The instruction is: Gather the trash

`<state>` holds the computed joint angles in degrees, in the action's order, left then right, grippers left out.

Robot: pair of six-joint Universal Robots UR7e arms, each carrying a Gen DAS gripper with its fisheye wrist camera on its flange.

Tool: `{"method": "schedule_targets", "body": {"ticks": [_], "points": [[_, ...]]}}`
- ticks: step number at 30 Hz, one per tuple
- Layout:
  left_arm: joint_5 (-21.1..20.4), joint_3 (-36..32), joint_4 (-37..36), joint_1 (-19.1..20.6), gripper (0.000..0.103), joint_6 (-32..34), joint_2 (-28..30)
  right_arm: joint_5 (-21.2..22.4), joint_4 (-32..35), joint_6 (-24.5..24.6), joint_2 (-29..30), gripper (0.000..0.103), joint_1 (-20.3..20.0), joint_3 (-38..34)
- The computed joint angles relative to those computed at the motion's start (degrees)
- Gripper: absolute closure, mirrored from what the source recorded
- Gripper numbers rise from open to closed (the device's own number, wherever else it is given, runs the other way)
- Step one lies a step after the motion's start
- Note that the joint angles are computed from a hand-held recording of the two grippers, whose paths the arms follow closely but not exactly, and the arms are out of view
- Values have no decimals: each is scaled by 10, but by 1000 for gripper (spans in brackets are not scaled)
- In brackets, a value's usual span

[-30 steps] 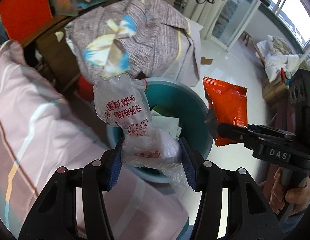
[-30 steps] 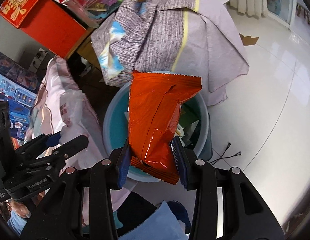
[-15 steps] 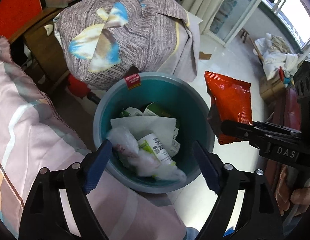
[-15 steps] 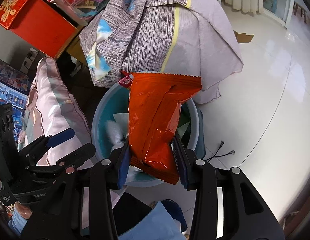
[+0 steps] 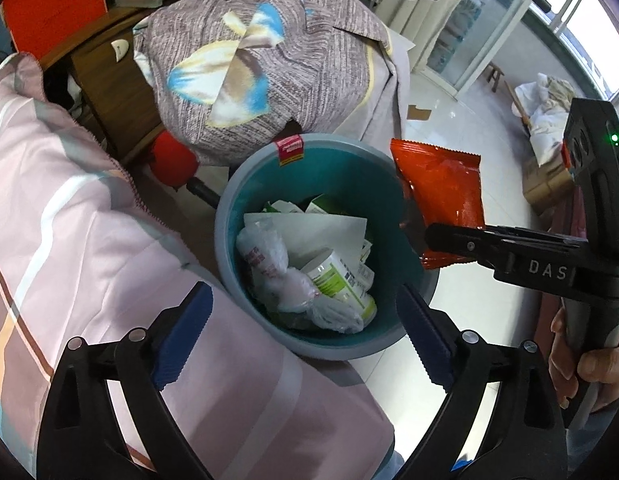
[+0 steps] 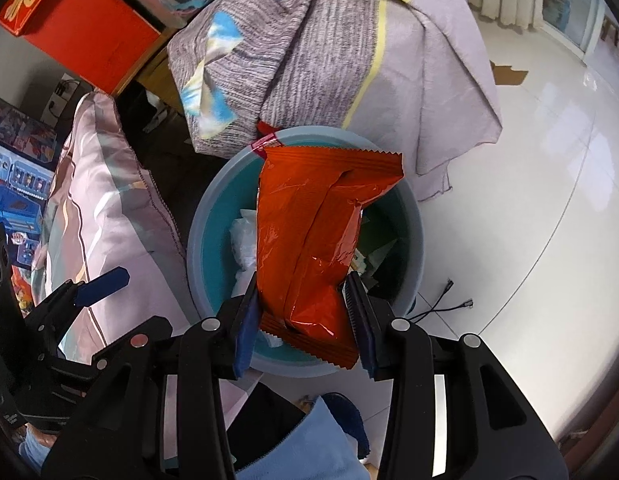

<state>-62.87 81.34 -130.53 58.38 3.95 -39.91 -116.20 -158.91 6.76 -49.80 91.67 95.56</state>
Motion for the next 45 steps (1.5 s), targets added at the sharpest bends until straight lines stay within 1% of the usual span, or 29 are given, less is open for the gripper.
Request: {"method": "schedule_targets", "body": {"ticks": [4,7,9,10,12,14,16,18,21,22,27,28,32,36,40,42,45], "points": [[2,4,-3,1,10,-1,-7,-3,9,-5,8,63,7,-11],[3,10,-9,2,10,-3,-14,-3,15,-9,13,59,11,-18],[4,12,-10,2,9,-5,-17,-1,18,-10,16,51,13,-22],[4,12,-11,3,9,-6,-19,4,20,-7,16,44,13,-22],[5,16,-12,3,9,-7,-22,5,20,-4,16,42,14,-22],[6,19,-13,3,9,-7,-25,7,23,2,14,36,13,-20],[5,24,-14,3,9,-7,-28,8,21,9,11,35,13,-17],[5,29,-16,3,9,-5,-32,4,21,14,8,31,14,-13],[2,32,-15,3,9,-6,-35,-1,16,25,1,29,15,-5],[1,34,-16,3,9,-7,-38,-1,16,26,1,26,16,-5],[2,49,-22,1,9,-7,-52,-7,13,37,-6,25,22,6],[1,53,-24,0,9,-8,-56,-8,13,40,-7,24,23,8],[1,79,-51,-3,8,-3,-77,-11,-13,40,-14,19,32,25],[8,112,-90,-9,4,15,-99,-30,-57,12,-19,14,47,46],[5,125,-64,-10,4,11,-118,-46,-89,-6,-26,9,62,69],[17,137,-60,-12,4,-3,-130,-56,-123,-19,-30,7,72,83],[39,163,-82,-17,4,-13,-149,-79,-156,-43,-30,7,91,96]]}}
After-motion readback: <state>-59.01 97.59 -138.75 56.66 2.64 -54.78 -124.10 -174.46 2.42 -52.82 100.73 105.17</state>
